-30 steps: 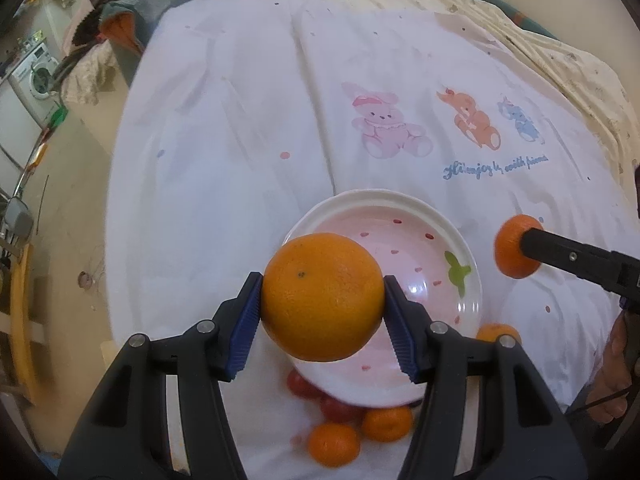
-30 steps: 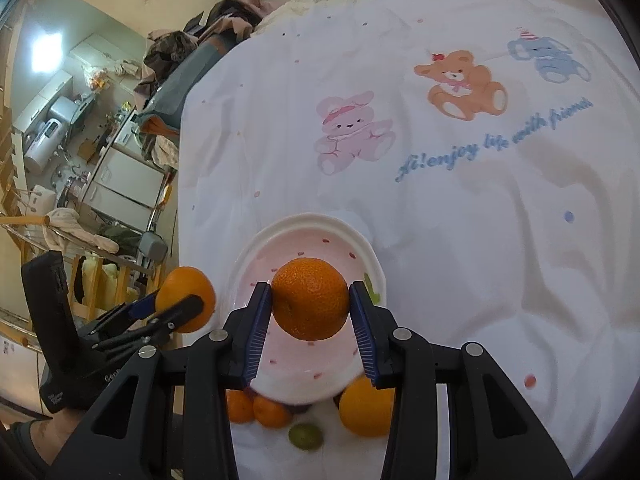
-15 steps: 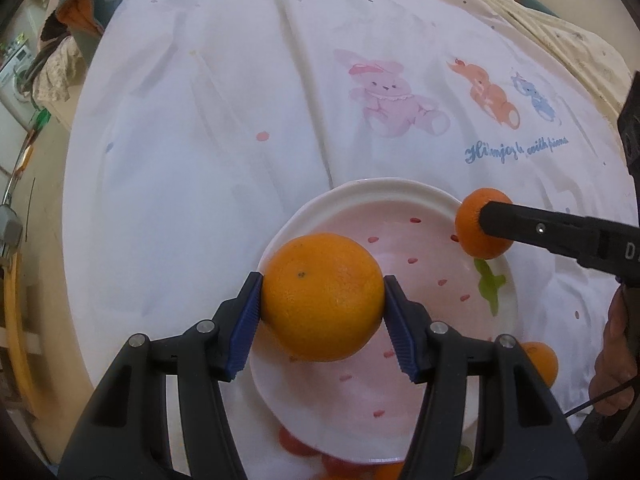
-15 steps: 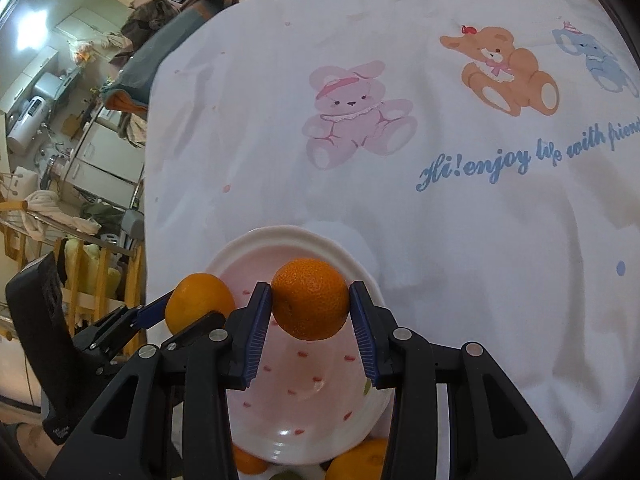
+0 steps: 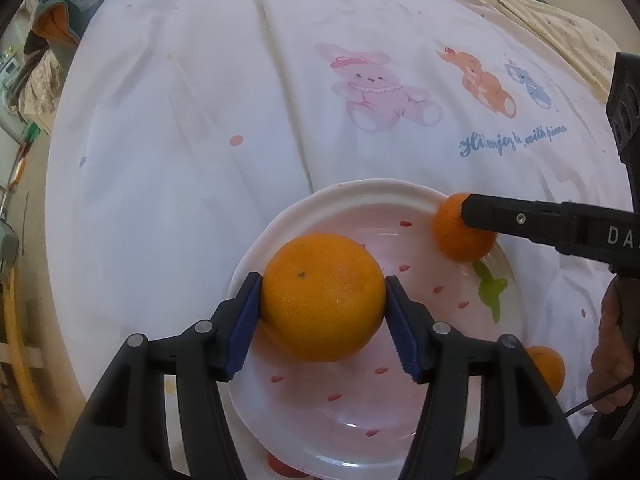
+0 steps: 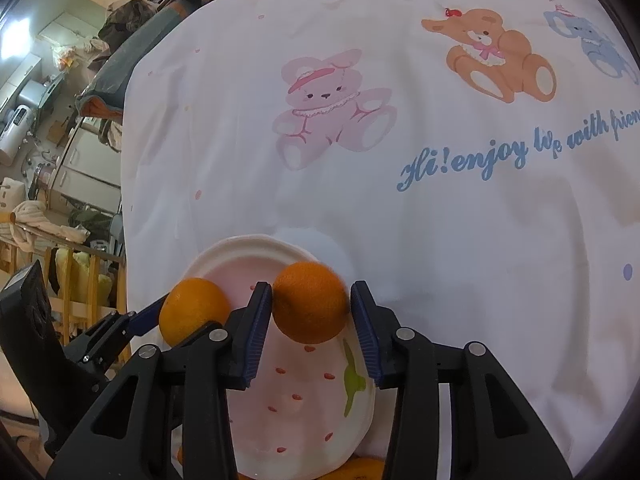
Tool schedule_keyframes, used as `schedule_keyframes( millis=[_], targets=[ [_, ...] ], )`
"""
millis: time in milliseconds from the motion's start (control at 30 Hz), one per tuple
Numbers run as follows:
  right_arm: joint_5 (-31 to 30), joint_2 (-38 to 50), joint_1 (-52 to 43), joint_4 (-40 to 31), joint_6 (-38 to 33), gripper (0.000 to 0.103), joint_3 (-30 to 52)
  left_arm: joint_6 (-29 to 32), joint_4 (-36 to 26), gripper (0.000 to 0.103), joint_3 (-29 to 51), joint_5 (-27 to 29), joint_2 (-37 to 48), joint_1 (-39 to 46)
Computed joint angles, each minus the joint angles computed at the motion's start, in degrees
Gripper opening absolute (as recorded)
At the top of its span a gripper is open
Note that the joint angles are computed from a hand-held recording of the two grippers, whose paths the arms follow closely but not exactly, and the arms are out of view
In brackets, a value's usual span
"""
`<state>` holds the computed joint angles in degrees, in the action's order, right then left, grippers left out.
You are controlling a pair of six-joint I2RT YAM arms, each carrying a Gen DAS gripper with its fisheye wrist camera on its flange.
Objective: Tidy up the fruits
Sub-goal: 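Lower the large orange and tangerine into the pink plate and open both tools, then pull both open tools back up from the pink plate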
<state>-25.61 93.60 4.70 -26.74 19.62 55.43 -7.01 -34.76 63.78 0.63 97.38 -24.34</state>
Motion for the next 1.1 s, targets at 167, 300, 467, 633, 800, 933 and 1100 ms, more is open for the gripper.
schedule_keyframes(
  millis=[167,300,467,633,800,933,1100],
  targets=[
    [0.08,0.3,-0.83,0.09,0.55,0.044,0.11,0.21,-0.66,0.059,0.6,-0.55,0.44,-0.45],
    [-0.15,-0.55,-1.31,0.21,0.62,0.044,0.17,-0.11,-0.1,0.085,-0.26,0.03,-1.59,-0.48],
    [0.42,-2.77,-1.56,0.01,0.57,0.06,0.08,-0.31,0.56,0.089,-1.1,-0.23,-3.82,-0.98],
    [2.52,-6.45,-1.49,-0.52,0.31,0.076,-0.84,-1.58,1.06,0.089,-2.14,-0.78,-6.76,-1.01],
    [2.85,-10.47,-2.04,-1.75,0.8,0.081,-2.24,-3.16,0.7,0.089,-3.46,-1.61,-10.66,-0.25],
    [2.81,-14.37,-2.08,-3.7,0.74,0.082,-2.96,-3.72,0.08,0.089,-4.53,-1.96,-14.78,0.51],
    [4.23,-19.97,-1.17,-6.1,-0.63,0.082,-4.26,-4.17,-0.52,0.089,-6.09,-3.56,-20.0,0.39]
  ],
)
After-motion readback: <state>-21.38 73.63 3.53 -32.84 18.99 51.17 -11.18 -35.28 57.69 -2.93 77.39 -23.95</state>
